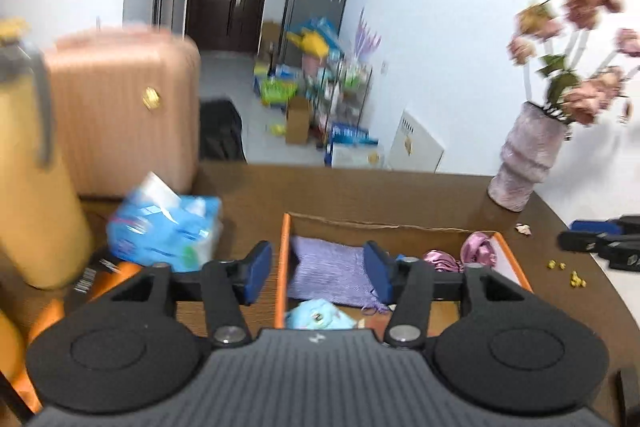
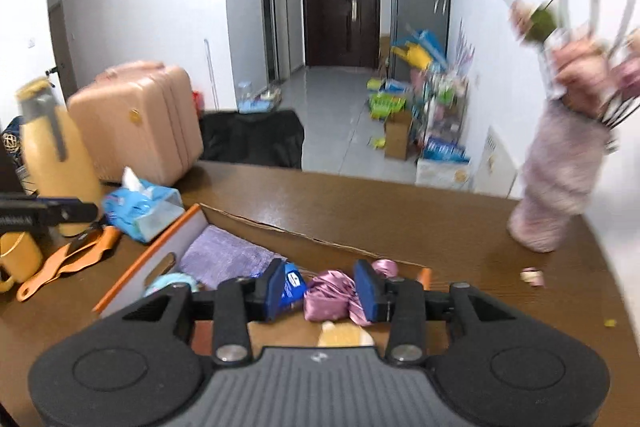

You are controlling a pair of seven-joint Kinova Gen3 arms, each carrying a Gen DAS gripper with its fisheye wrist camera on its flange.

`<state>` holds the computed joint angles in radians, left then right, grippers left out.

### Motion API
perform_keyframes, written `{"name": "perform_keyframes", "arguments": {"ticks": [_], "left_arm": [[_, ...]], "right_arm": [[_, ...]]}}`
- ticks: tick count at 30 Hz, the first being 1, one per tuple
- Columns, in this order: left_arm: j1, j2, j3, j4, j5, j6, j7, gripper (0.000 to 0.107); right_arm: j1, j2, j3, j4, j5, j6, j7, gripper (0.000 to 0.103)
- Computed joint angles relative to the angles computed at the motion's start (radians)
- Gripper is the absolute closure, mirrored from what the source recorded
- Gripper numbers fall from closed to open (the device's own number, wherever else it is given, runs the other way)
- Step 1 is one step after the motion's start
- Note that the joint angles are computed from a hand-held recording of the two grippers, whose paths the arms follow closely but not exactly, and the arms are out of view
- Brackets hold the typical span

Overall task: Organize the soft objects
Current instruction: 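Move both grippers back toward the lilac fuzzy headband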

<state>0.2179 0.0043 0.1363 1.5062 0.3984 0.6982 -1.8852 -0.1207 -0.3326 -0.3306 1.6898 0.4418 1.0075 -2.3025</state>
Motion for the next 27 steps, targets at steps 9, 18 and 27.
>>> {"name": "perform_keyframes", "arguments": {"ticks": [9, 18, 27], "left_arm": [[0.063, -0.318, -0.101, 0.305, 0.110, -0.132, -0.190, 0.030], [0.286, -0.663, -0.291, 0.722, 0.073, -0.164, -0.264, 0.024], [0.323, -0.625, -0.382, 0.785, 0.129, -0.095, -0.279, 0.024]], "right_arm": [[0.104, -0.257, -0.251, 0.050, -0.028, 0.105, -0.072, 0.049], [0.193, -0.638, -0.465, 0.271, -0.334, 0.047, -0.253, 0.043], [0.278, -0.780, -0.547, 0.376, -0.618, 0.020, -0.336, 0.042]]}}
